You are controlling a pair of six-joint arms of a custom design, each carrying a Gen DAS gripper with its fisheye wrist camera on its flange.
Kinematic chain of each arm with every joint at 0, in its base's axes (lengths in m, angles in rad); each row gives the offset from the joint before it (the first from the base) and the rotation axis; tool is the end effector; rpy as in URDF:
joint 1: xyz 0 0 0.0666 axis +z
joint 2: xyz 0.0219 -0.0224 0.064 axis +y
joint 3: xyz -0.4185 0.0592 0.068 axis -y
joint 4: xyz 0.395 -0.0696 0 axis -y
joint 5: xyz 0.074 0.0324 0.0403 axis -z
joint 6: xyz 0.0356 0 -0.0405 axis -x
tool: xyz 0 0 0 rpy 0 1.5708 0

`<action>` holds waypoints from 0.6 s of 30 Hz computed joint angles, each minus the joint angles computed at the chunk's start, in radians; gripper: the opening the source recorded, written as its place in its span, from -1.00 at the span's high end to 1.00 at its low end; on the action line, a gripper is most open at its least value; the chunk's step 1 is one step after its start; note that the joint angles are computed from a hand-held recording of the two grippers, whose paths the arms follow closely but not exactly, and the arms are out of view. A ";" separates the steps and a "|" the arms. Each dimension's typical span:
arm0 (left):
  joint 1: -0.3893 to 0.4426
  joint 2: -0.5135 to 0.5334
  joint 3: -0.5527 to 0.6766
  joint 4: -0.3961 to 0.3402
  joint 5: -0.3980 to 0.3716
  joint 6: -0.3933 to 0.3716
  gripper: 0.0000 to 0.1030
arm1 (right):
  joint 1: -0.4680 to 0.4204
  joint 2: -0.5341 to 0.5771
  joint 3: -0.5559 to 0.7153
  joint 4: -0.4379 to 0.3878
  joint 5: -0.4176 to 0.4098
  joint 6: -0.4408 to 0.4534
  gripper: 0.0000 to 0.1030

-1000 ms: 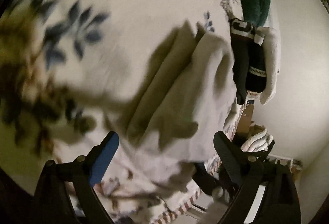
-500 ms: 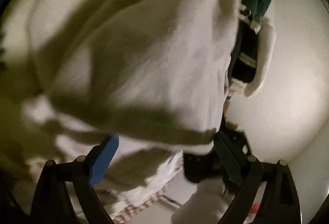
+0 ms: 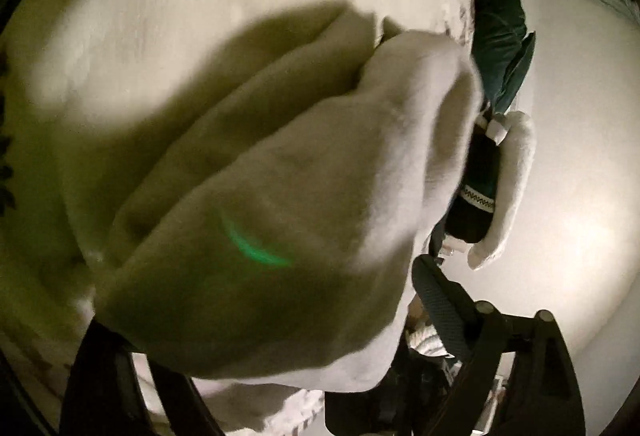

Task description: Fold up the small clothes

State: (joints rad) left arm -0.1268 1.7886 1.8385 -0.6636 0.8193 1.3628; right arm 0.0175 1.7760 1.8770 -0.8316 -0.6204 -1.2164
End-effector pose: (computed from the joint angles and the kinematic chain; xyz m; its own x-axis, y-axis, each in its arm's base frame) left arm 0.6449 -0.1088 0.4874 -0.7822 -0.5737 0.2429 -0.4188 0.1955 -0.8868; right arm 0.6428 0.0316 0.4974 -0.6509 0.7518 0.1054 0.4706 0.2906 0.8331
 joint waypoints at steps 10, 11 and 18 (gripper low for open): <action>0.010 0.035 0.127 -0.196 -0.080 -0.215 0.14 | 0.021 0.034 0.004 0.051 0.067 -0.046 0.62; 0.014 0.044 0.160 -0.226 -0.085 -0.245 0.15 | 0.027 0.038 0.025 0.027 0.088 -0.029 0.65; 0.037 0.188 0.524 -0.472 -0.026 -0.377 0.19 | 0.053 0.050 0.182 -0.067 0.170 -0.027 0.69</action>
State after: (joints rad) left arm -0.0902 1.9766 2.3625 -1.1353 0.7932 0.9861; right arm 0.0701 1.8256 2.0585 -0.8981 -0.4502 -1.2435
